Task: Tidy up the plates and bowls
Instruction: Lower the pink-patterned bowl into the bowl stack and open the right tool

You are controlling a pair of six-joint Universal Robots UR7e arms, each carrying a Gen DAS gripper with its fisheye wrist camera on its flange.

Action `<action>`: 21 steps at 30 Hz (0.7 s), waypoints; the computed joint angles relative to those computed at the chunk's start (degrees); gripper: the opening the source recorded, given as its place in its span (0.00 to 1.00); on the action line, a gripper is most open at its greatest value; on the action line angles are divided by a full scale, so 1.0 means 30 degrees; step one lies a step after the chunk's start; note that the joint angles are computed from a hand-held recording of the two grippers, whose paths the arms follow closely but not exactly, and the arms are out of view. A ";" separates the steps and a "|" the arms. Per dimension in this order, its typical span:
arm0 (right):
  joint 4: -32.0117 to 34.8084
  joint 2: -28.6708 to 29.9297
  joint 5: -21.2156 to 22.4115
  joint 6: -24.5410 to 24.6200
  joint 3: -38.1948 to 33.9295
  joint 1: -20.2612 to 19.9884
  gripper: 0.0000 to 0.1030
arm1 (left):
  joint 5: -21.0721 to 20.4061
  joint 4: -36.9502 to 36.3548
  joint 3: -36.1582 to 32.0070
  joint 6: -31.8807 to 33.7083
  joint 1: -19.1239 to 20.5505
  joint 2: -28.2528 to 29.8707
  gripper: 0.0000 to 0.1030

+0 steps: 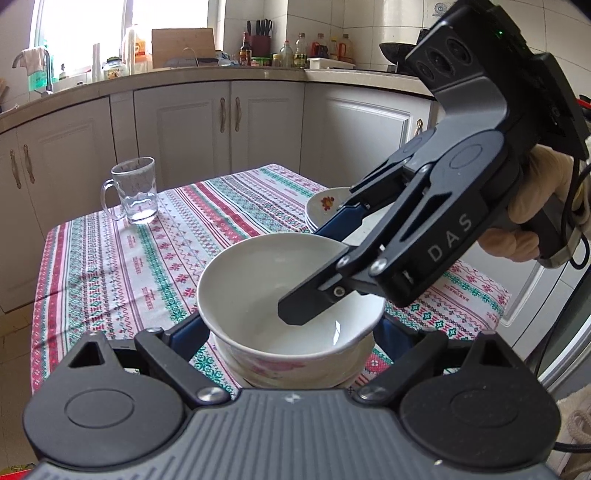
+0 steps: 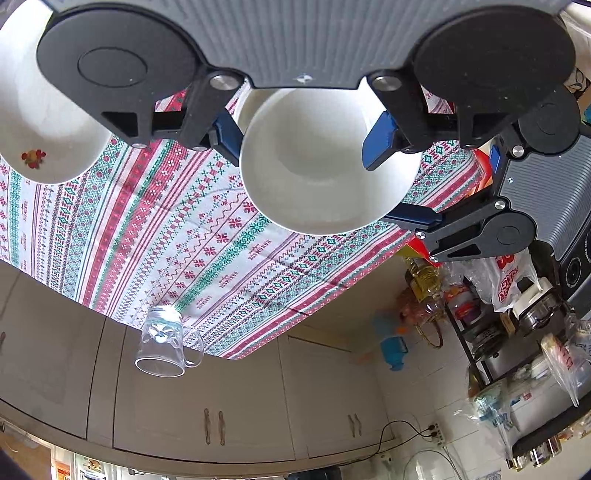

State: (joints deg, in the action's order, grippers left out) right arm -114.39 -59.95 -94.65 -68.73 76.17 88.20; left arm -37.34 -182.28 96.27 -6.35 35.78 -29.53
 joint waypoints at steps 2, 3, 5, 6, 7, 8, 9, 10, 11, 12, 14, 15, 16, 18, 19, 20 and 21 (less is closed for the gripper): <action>0.0020 0.0014 -0.0026 -0.0046 -0.0017 -0.0041 0.72 | -0.0084 0.0114 -0.0017 -0.0071 0.0042 0.0007 0.92; 0.0016 0.0017 -0.0009 -0.0046 -0.0021 -0.0066 0.72 | -0.0122 0.0232 -0.0059 -0.0123 0.0060 0.0021 0.92; -0.0005 0.0031 -0.0027 -0.0039 -0.0023 -0.0087 0.72 | -0.0199 0.0345 -0.0116 -0.0186 0.0107 0.0050 0.92; -0.0051 0.0032 -0.0022 -0.0051 -0.0008 -0.0108 0.72 | -0.0237 0.0439 -0.0135 -0.0238 0.0130 0.0045 0.92; -0.0070 0.0048 -0.0037 -0.0052 -0.0012 -0.0120 0.72 | -0.0288 0.0548 -0.0148 -0.0318 0.0153 0.0028 0.92; -0.0051 0.0087 -0.0084 -0.0035 -0.0049 -0.0126 0.72 | -0.0366 0.0628 -0.0214 -0.0336 0.0217 0.0026 0.92; -0.0031 0.0127 -0.0137 0.0009 -0.0082 -0.0117 0.72 | -0.0385 0.0651 -0.0235 -0.0360 0.0240 0.0036 0.92; -0.0062 0.0125 -0.0145 -0.0006 -0.0056 -0.0117 0.72 | -0.0399 0.0700 -0.0249 -0.0367 0.0259 0.0035 0.92; -0.0090 0.0108 -0.0147 -0.0061 -0.0016 -0.0114 0.72 | -0.0408 0.0742 -0.0250 -0.0377 0.0273 0.0031 0.92; -0.0113 0.0092 -0.0144 -0.0099 0.0018 -0.0114 0.72 | -0.0409 0.0807 -0.0223 -0.0450 0.0270 0.0012 0.92; -0.0091 0.0093 -0.0100 -0.0142 0.0022 -0.0122 0.72 | -0.0372 0.0799 -0.0188 -0.0408 0.0270 0.0012 0.92; -0.0116 0.0090 -0.0074 -0.0179 0.0037 -0.0129 0.73 | -0.0337 0.0799 -0.0175 -0.0372 0.0274 0.0014 0.92; -0.0163 0.0074 -0.0047 -0.0205 0.0076 -0.0139 0.73 | -0.0348 0.0722 -0.0154 -0.0300 0.0282 0.0016 0.92; -0.0193 0.0034 0.0049 -0.0290 0.0150 -0.0182 0.76 | -0.0389 0.0702 -0.0115 -0.0292 0.0294 -0.0004 0.92; -0.0242 0.0012 0.0068 -0.0313 0.0200 -0.0196 0.78 | -0.0396 0.0747 -0.0119 -0.0305 0.0311 -0.0018 0.92; -0.0353 -0.0022 0.0053 -0.0322 0.0286 -0.0198 0.82 | -0.0375 0.0797 -0.0189 -0.0347 0.0318 0.0029 0.93; -0.0503 -0.0070 0.0039 -0.0356 0.0403 -0.0209 0.86 | -0.0465 0.0624 -0.0137 -0.0292 0.0339 0.0007 0.93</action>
State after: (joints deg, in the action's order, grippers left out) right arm -115.90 -60.16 -94.54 -69.80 77.38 87.57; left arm -38.74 -180.41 95.86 -7.23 36.80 -29.51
